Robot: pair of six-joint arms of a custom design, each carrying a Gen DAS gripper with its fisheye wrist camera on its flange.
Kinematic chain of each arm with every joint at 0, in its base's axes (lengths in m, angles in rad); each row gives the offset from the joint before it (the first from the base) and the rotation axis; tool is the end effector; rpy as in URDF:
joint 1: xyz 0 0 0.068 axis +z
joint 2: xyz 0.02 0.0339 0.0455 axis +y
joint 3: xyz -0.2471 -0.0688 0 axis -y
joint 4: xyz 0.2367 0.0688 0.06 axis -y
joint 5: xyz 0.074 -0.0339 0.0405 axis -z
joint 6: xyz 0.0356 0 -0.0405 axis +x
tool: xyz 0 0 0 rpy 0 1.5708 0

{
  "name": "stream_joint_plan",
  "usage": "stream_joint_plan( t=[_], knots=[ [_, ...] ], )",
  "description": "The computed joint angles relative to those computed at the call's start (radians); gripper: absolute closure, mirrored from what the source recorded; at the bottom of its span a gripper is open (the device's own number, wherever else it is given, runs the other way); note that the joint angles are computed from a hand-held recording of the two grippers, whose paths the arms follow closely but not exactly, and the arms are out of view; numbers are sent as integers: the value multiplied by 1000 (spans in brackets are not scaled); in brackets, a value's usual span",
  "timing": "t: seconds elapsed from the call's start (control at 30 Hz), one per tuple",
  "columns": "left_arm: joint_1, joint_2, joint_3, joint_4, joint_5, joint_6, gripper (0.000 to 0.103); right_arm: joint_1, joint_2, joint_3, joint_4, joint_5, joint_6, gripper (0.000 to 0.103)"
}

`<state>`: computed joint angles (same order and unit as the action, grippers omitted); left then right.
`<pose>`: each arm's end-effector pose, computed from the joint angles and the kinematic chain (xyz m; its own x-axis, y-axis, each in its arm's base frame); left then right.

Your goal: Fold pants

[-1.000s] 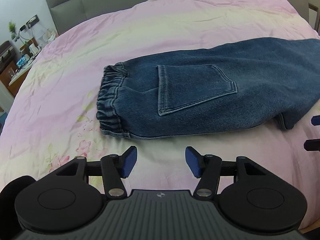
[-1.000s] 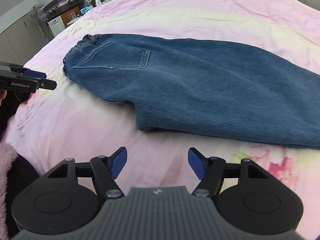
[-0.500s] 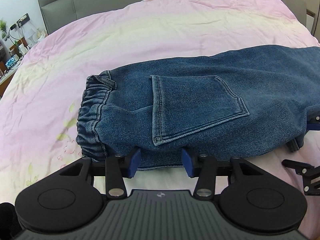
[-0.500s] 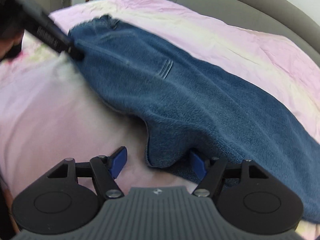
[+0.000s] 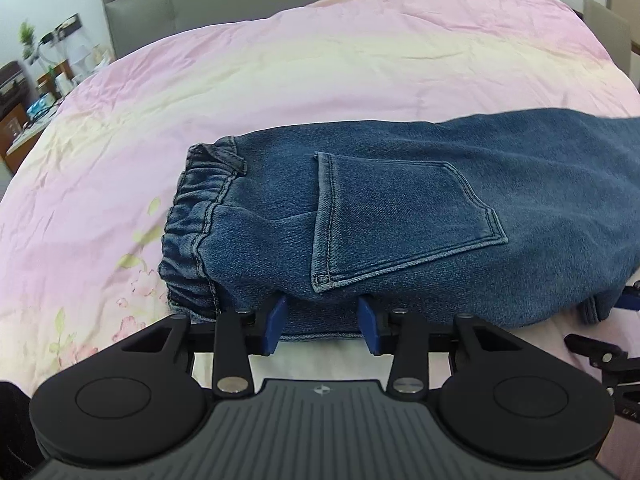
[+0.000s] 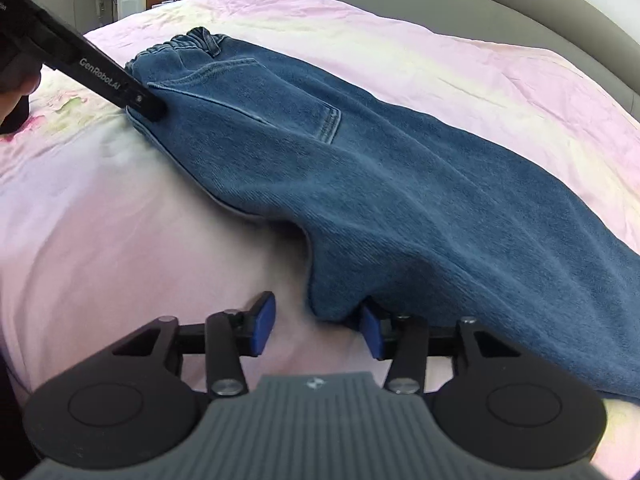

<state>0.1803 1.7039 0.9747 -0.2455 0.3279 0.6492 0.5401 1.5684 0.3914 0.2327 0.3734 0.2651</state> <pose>0.3265 0.0479 0.1563 -0.6436 0.4645 -0.6083 0.4986 0.8574 0.1271 0.2026 0.1063 0.0782 -0.7479 -0.1640 -0.6432 -0.1030 0.9859 -0.1316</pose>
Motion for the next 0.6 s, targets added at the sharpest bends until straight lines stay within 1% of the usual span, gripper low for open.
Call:
stream_joint_plan(
  t=[0.03,0.07,0.1,0.17,0.23,0.27,0.33,0.4,0.43,0.47,0.53,0.6],
  knots=[
    [-5,-8,-12,13,-9,-14,56,-5,20,-5,36,9,0,61],
    [-9,-14,-22,27,-18,-29,57,-6,43,-8,64,41,-6,67],
    [-13,-19,-30,36,-25,-45,57,-6,61,-4,67,77,-8,85],
    [-19,-25,-44,56,-42,-69,59,-32,12,-28,61,33,7,87],
    [-27,-32,-61,84,-63,-88,65,-26,-114,-47,-23,15,1,90],
    [-30,-32,-64,92,-76,-96,67,-26,-200,-53,-89,0,-16,90],
    [-38,-27,-63,103,-95,-112,71,-71,-385,-37,-274,-88,-78,92],
    [-49,-18,-59,111,-118,-121,73,-104,-477,-6,-409,-156,-162,93],
    [-56,-13,-56,110,-134,-122,74,-110,-477,14,-453,-184,-196,95],
    [-61,-8,-53,108,-145,-120,74,-110,-445,34,-470,-195,-224,95],
    [-70,-12,-63,112,-172,-106,76,-114,-362,44,-441,-203,-256,95],
    [-73,-26,-75,106,-195,-93,76,-134,-271,56,-412,-238,-254,95]
  ],
)
